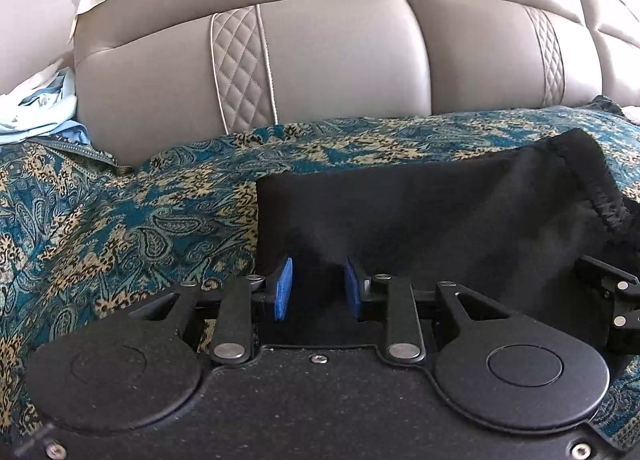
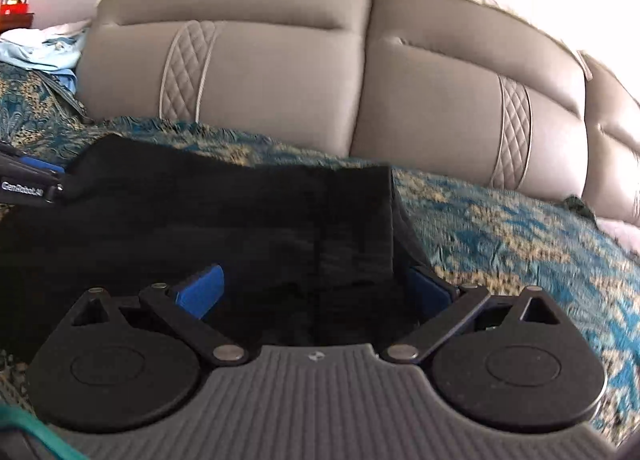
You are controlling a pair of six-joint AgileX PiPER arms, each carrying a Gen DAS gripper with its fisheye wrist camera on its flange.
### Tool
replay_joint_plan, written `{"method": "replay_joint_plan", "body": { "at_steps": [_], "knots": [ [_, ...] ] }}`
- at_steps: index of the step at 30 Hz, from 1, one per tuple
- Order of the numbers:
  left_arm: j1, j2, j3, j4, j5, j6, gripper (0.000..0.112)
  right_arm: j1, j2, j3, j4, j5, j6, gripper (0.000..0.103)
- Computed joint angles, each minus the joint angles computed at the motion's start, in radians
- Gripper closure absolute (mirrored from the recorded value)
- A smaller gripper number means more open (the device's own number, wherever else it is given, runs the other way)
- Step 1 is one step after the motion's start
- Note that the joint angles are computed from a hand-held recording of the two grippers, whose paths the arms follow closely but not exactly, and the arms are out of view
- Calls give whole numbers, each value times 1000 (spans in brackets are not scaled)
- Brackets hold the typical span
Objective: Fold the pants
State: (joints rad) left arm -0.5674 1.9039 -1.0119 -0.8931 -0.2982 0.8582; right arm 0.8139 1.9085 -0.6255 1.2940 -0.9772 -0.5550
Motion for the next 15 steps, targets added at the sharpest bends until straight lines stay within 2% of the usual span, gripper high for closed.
{"method": "replay_joint_plan", "body": {
  "at_steps": [10,12,15],
  "knots": [
    [-21,8,6,-27,-47,22,83,-35,22,35,-108,-4,126,0],
    [-8,-8,12,22,-38,-33,75,-42,-17,38,-111,17,74,0],
    [56,-33,2,235,-11,-259,59,-61,-86,77,-174,-43,60,0]
  ]
}}
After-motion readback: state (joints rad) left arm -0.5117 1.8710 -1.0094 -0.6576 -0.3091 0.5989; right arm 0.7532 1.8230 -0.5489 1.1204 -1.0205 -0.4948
